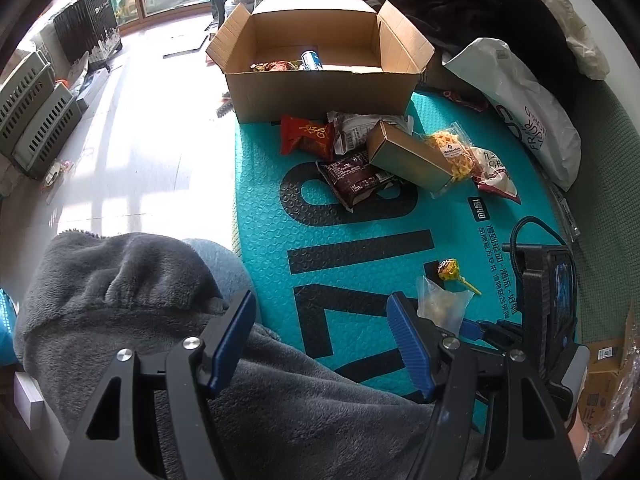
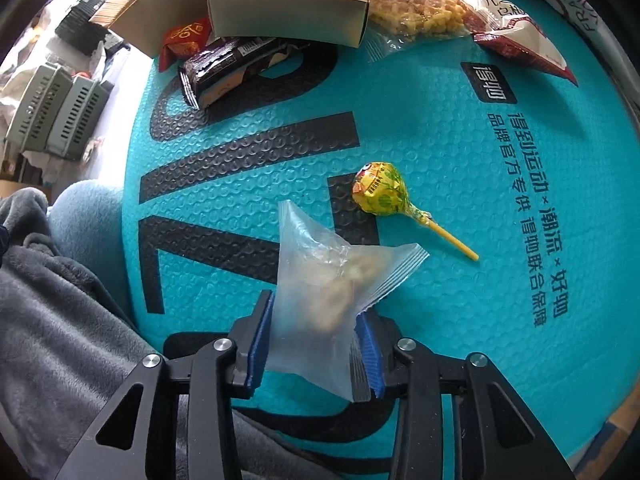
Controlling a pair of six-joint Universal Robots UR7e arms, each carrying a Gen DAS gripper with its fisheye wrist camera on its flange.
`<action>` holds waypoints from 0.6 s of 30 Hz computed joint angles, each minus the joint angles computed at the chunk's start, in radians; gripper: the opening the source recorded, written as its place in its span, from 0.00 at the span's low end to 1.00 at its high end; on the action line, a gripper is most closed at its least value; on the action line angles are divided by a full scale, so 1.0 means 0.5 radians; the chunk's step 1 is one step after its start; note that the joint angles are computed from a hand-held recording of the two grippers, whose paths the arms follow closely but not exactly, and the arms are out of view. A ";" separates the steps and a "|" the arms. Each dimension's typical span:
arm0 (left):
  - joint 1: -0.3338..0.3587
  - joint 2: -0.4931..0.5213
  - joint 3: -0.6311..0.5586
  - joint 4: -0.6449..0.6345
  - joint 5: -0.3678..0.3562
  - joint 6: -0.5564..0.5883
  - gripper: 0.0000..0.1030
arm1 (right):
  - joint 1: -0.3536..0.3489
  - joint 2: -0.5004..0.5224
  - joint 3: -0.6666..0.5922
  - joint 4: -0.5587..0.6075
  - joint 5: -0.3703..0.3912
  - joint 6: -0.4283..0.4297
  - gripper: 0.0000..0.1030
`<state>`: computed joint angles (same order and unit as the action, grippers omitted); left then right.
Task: Organize snacks
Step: 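Move the right tool back to the mat and grasp the clear zip bag, then grasp the yellow lollipop with the left tool while the right tool holds the zip bag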
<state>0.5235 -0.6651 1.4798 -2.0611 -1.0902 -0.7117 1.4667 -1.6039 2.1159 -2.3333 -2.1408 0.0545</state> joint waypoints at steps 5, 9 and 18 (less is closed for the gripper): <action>0.000 0.062 -0.066 0.001 -0.028 0.054 0.65 | -0.023 -0.147 0.006 0.063 0.127 -0.111 0.34; 0.004 0.138 -0.141 -0.043 -0.084 0.110 0.65 | -0.035 -0.292 0.003 0.111 0.155 -0.160 0.34; -0.010 0.385 -0.377 -0.087 -0.187 0.238 0.65 | -0.128 -0.427 -0.059 0.140 0.125 -0.184 0.34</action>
<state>0.5185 -0.4726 1.2911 -2.1047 -1.1836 -0.5930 1.4027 -1.8177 2.0865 -2.2633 -2.0782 -0.0376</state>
